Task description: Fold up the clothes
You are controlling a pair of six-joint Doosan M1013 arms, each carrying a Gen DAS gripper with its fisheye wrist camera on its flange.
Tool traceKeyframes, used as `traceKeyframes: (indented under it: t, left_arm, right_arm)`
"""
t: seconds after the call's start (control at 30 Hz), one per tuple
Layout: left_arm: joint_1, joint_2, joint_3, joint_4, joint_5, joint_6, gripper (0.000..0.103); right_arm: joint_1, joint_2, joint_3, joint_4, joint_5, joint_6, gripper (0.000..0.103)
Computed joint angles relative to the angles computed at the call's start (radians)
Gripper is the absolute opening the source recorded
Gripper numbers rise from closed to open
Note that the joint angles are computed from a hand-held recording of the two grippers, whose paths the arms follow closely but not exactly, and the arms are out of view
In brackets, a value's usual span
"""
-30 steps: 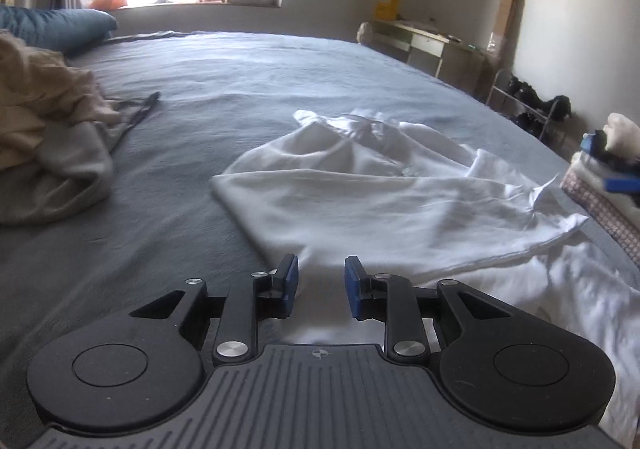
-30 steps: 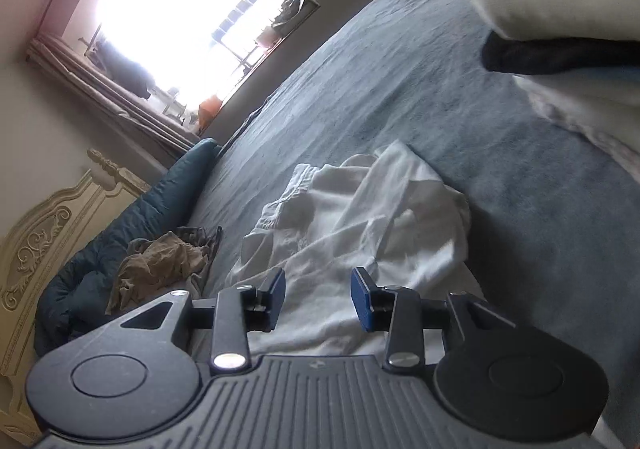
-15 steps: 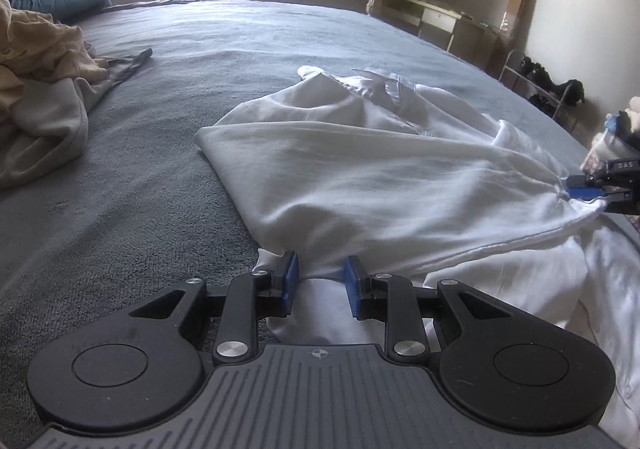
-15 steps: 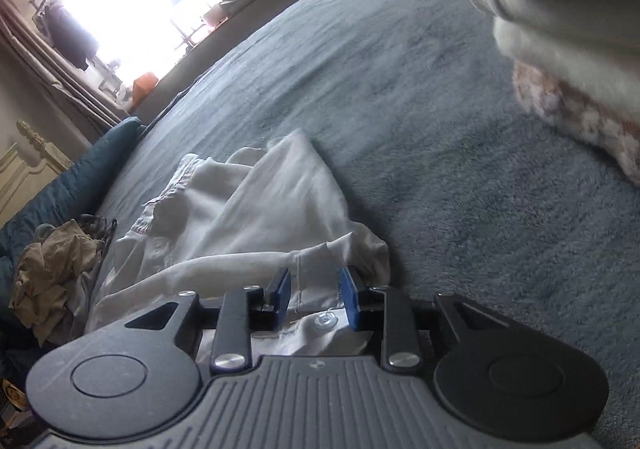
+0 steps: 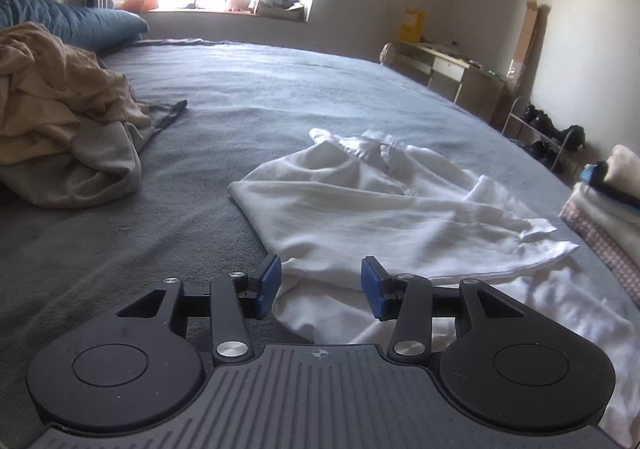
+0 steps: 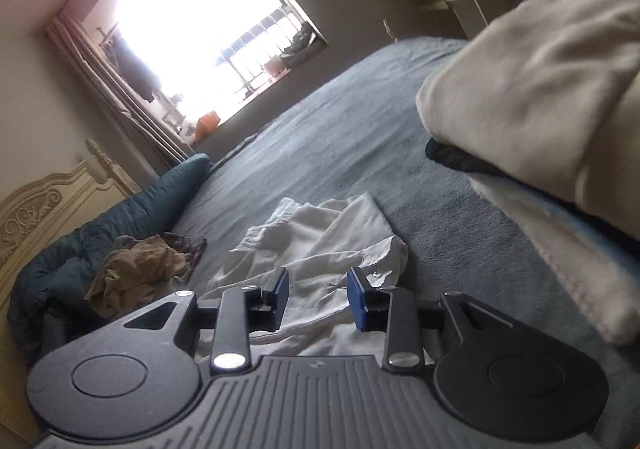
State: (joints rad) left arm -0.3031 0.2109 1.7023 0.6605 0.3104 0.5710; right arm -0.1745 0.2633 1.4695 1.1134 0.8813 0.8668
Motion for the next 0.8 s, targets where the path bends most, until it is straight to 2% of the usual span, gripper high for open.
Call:
traceKeyframes:
  t: [0.1, 0.17, 0.3, 0.37, 0.47, 0.5, 0.6, 0.63, 0.73, 0.8]
  left_arm:
    - [-0.007, -0.014, -0.005, 0.008, 0.003, -0.017, 0.048]
    - [-0.009, -0.018, -0.012, 0.028, 0.002, -0.036, 0.049]
    - [-0.008, -0.001, -0.060, 0.075, 0.025, -0.079, 0.052]
    - [-0.002, 0.016, -0.092, 0.094, 0.030, -0.100, 0.055]
    - [0.016, 0.068, -0.161, 0.090, 0.019, -0.070, 0.061]
    - [0.024, 0.091, -0.192, 0.056, 0.017, -0.023, 0.063]
    - [0.057, 0.182, -0.303, -0.135, 0.010, 0.164, 0.067]
    - [0.069, 0.218, -0.350, -0.249, 0.024, 0.270, 0.067]
    - [0.102, 0.338, -0.508, -0.490, 0.116, 0.468, 0.067]
    - [0.122, 0.421, -0.625, -0.604, 0.223, 0.546, 0.067]
  right_arm:
    - [-0.031, -0.064, 0.032, 0.058, 0.017, -0.071, 0.037]
    - [-0.032, -0.081, 0.026, 0.079, 0.033, -0.101, 0.037]
    - [0.004, -0.068, -0.036, 0.122, 0.083, -0.187, 0.037]
    - [0.039, -0.037, -0.093, 0.126, 0.095, -0.215, 0.037]
    - [0.097, 0.043, -0.208, 0.094, 0.117, -0.195, 0.037]
    - [0.120, 0.080, -0.252, 0.079, 0.125, -0.182, 0.037]
    - [0.188, 0.208, -0.411, 0.009, 0.141, -0.130, 0.037]
    - [0.212, 0.252, -0.465, -0.028, 0.145, -0.103, 0.036]
    - [0.272, 0.429, -0.693, -0.190, 0.202, 0.075, 0.035]
    - [0.301, 0.545, -0.852, -0.285, 0.258, 0.191, 0.032]
